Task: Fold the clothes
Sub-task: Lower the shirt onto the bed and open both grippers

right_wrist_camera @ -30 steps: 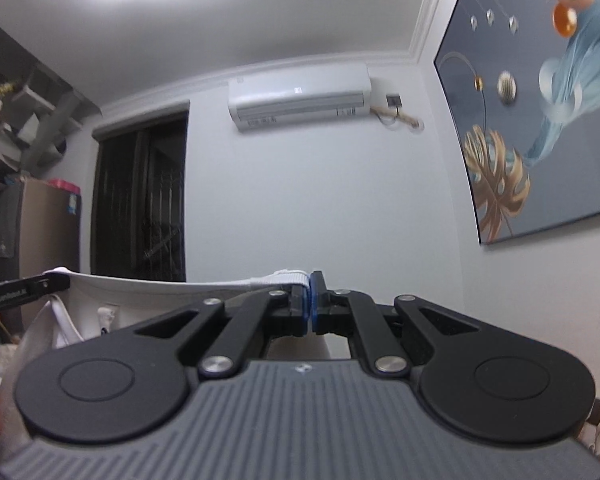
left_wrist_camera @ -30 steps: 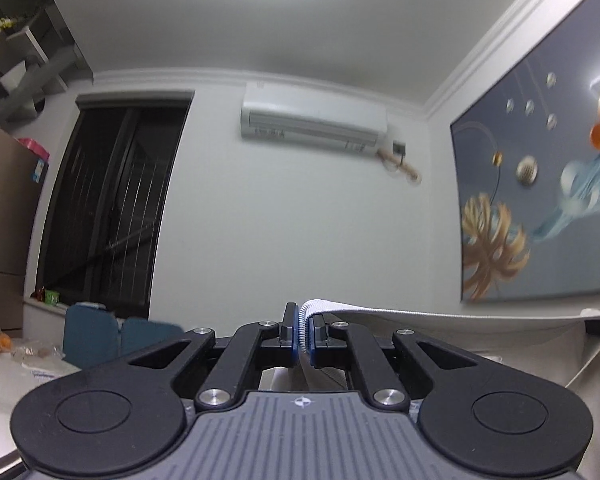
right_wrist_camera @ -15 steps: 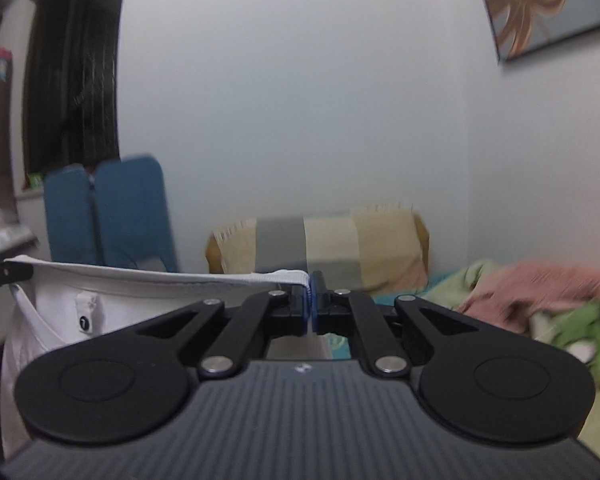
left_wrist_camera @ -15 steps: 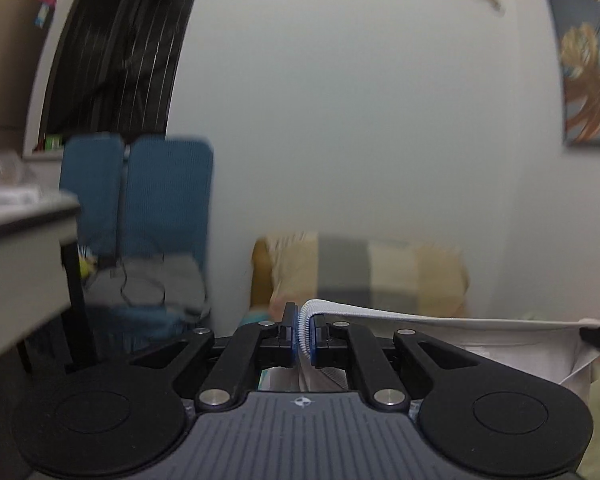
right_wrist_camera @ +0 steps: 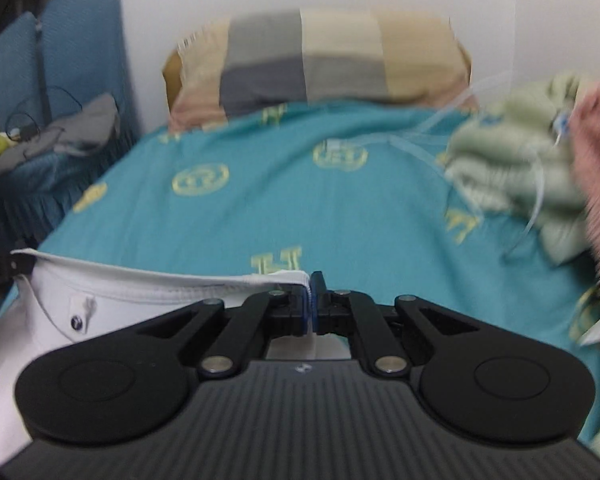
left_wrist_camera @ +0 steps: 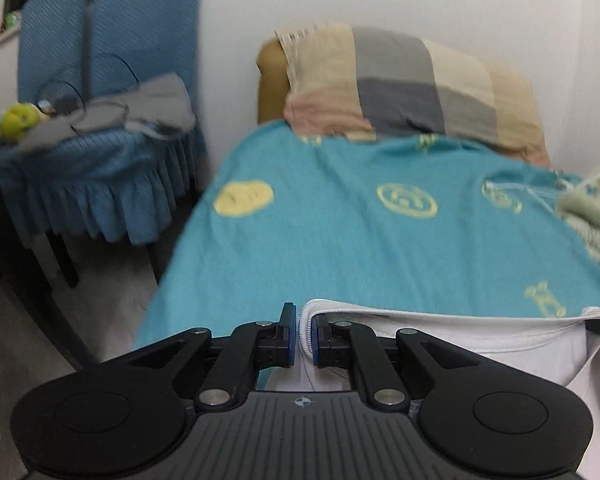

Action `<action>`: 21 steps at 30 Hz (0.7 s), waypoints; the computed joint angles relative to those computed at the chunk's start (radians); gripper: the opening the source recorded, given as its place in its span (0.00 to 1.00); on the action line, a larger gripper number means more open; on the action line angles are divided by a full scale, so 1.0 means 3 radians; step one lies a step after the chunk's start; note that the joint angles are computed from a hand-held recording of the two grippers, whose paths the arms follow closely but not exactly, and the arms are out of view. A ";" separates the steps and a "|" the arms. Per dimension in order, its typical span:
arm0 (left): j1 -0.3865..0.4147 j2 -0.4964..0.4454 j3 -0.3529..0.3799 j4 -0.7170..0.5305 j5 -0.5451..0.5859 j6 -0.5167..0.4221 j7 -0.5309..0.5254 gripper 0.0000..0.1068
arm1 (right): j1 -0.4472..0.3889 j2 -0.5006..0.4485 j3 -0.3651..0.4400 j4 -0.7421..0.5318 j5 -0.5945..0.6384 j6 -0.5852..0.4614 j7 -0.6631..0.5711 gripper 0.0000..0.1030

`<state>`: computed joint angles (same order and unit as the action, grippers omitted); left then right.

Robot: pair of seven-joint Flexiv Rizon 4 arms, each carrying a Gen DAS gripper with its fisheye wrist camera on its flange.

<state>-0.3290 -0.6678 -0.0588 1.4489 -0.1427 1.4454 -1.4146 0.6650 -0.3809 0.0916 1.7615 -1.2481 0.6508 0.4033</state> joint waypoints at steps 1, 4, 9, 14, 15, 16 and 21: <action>-0.0004 -0.0008 0.0017 -0.0031 0.0001 -0.0050 0.0000 0.15 | -0.0021 -0.0015 0.0004 -0.0003 0.0029 0.0058 0.0016 0.06; 0.0098 0.0041 -0.0082 -0.0002 -0.0019 -0.0101 0.0100 0.29 | -0.0054 0.0016 0.0002 0.0046 0.0013 0.0192 0.0131 0.14; 0.0281 0.0413 -0.0206 0.0367 -0.0092 -0.0048 0.0267 0.74 | -0.0041 0.0203 0.0065 0.0185 0.0063 0.0191 0.0338 0.64; 0.0745 0.1151 -0.0650 0.1187 -0.0540 0.0101 0.0683 0.76 | 0.0063 0.0514 0.0276 0.0322 0.0112 -0.0127 0.0470 0.64; 0.0833 0.1330 -0.0745 0.1387 -0.0712 0.0139 0.0814 0.76 | 0.0094 0.0582 0.0335 0.0346 0.0130 -0.0213 0.0474 0.64; 0.0914 0.1512 -0.0837 0.1582 -0.0927 0.0170 0.0975 0.76 | 0.0137 0.0648 0.0403 0.0362 0.0164 -0.0323 0.0472 0.64; 0.0773 0.2481 -0.0897 0.2452 -0.2407 0.0192 0.2079 0.76 | 0.0404 0.0910 0.0744 0.0395 0.0279 -0.0843 0.0607 0.64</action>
